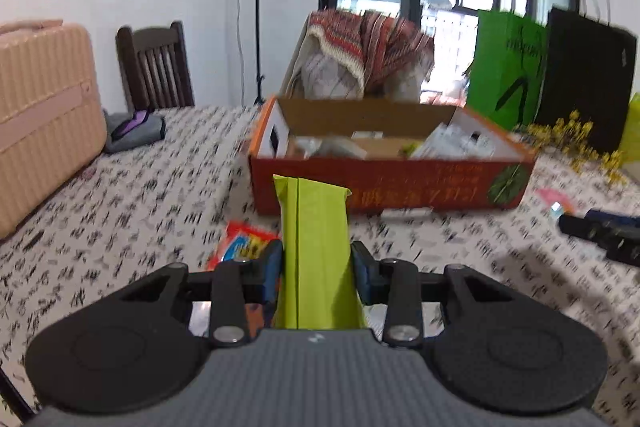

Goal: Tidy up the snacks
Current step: 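Carry the pink packet and green bar over the box and open both tools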

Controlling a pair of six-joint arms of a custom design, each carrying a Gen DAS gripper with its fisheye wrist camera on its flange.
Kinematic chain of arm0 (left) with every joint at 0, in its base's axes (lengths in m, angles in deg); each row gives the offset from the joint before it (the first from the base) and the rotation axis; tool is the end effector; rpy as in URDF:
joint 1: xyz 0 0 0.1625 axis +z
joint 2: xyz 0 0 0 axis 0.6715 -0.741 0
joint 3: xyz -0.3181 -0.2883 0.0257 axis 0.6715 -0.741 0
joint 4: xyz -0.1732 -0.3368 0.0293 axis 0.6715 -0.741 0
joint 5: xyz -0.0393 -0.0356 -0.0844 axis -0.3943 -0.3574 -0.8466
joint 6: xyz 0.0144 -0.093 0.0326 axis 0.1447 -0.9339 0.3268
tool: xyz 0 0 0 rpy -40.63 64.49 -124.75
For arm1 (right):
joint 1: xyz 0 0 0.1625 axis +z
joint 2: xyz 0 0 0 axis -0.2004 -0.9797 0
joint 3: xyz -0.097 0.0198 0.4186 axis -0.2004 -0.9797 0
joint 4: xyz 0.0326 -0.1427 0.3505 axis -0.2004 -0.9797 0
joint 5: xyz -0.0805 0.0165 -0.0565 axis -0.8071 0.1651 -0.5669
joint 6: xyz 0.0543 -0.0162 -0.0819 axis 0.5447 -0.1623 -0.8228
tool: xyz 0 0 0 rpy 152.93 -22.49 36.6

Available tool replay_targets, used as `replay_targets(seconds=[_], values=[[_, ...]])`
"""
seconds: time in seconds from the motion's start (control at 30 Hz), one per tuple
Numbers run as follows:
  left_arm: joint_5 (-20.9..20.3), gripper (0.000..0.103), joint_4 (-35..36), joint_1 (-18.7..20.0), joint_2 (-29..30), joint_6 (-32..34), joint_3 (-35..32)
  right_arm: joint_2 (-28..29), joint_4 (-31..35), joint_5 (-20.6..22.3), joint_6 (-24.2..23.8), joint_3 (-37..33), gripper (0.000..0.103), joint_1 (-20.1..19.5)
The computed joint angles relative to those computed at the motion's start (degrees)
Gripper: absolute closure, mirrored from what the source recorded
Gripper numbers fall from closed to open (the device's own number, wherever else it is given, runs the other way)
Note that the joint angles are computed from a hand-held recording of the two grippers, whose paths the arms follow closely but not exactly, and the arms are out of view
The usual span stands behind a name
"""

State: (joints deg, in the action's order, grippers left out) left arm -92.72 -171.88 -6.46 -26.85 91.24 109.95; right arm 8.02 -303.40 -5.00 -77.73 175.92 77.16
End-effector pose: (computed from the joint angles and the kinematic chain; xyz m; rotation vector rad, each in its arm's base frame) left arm -0.3518 -0.4878 0.0123 1.1989 2.3221 -0.9767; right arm -0.0062 -0.3273 0.2998 0.0831 -1.9299 1.5460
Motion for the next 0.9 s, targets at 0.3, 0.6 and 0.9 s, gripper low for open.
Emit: replay_targets(seconds=[0.3,0.6,0.9], values=[[-2.27,0.065,-0.47,-1.85,0.77,2.52,-5.49,-4.05,6.78,-3.85,0.07,-3.75,0.035,5.61],[-1.93,0.065,2.56,-2.89,5.79,3.82,-16.97,-4.31,15.79,-12.38,-3.26,-15.96,0.035,14.09],[1.79,0.065,12.81,-1.22,14.91,1.83,-36.36,1.08,23.18,-18.76,-3.4,-30.85,0.035,15.81]])
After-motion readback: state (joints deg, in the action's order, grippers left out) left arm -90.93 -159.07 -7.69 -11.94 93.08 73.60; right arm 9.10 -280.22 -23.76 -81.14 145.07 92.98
